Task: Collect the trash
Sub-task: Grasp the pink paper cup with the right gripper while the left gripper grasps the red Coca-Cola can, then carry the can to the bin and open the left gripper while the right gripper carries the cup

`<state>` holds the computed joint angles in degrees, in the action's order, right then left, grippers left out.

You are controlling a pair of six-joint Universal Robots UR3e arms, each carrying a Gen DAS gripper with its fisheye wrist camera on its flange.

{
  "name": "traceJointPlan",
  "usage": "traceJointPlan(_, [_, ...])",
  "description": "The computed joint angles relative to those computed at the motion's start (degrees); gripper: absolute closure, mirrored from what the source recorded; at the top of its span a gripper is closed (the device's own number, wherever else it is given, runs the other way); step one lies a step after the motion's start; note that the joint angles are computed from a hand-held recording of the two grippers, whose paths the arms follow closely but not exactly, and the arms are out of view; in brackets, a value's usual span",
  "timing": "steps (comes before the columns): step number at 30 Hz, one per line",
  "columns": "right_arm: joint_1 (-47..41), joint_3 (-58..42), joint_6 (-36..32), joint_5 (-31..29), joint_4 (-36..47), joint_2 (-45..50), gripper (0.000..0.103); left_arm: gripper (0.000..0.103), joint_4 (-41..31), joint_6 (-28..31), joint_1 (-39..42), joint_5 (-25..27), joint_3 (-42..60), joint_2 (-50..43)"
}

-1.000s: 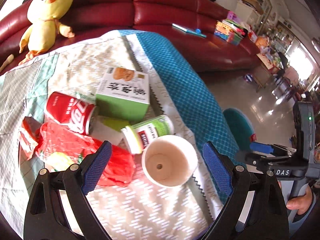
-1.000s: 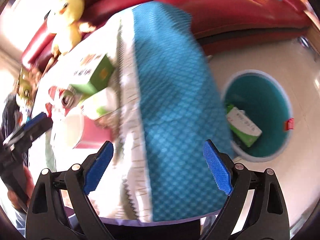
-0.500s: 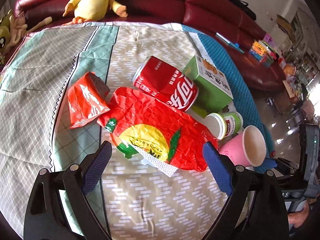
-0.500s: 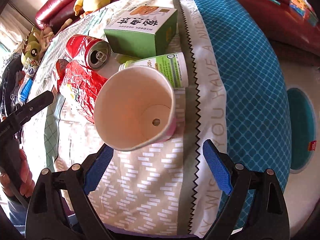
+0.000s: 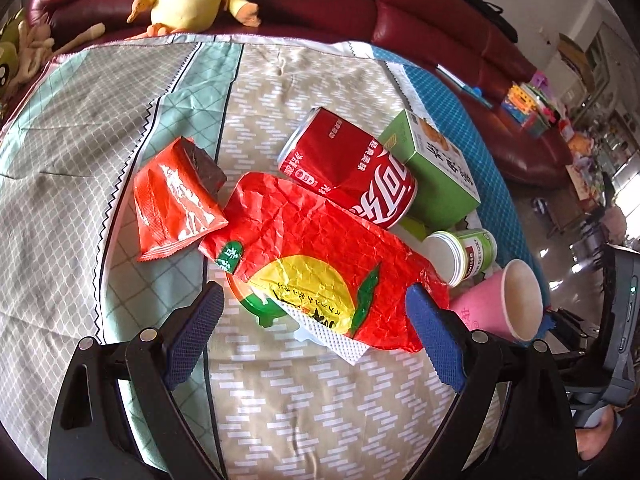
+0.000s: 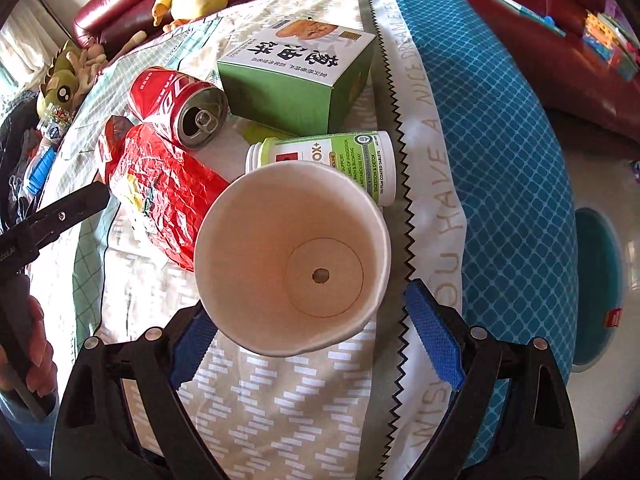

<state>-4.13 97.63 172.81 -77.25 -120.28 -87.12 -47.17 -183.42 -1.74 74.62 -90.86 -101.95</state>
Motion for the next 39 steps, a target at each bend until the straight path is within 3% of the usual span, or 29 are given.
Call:
traceJointPlan(1, [0.4, -0.2, -0.2, -0.4, -0.7, 0.4, 0.021, 0.011, -0.2, -0.2, -0.2, 0.1, 0.8, -0.7])
traceJointPlan(2, [0.8, -0.2, -0.7, -0.8, -1.8, 0.6, 0.044, 0.011, -0.3, -0.3, -0.3, 0.0, 1.6, -1.4])
traceJointPlan(3, [0.4, -0.5, -1.6, -0.7, -1.5, 0.4, 0.045, 0.011, -0.5, -0.6, -0.5, 0.0, 2.2, -1.9])
traceJointPlan(9, [-3.6, -6.8, -2.8, 5.1, 4.5, 1.4, 0.045, 0.011, -2.4, -2.1, -1.3, 0.8, 7.8, -5.7])
traceJointPlan(16, [-10.1, -20.7, -4.4, 13.4, 15.0, 4.2, 0.045, 0.011, -7.4, -6.2, -3.0, 0.4, 23.4, -15.2])
traceJointPlan(24, [-12.9, -30.1, -3.6, 10.4, 14.4, 10.5, 0.045, 0.011, -15.4, -12.7, -6.2, 4.1, 44.3, -28.4])
traceJointPlan(31, [-15.1, -33.0, -4.1, 12.3, 16.1, 15.2, 0.045, 0.017, -25.2, -11.9, -7.2, 10.7, 62.6, -39.1])
traceJointPlan(33, [-15.4, -33.2, -3.9, 12.7, 15.9, 16.3, 0.045, 0.018, -25.3, -11.4, -7.8, 12.0, 62.9, -39.5])
traceJointPlan(39, [-16.4, -32.6, -3.4, 14.4, 15.4, 18.3, 0.045, 0.024, -15.5, -8.3, -11.6, 18.5, 52.7, -34.2])
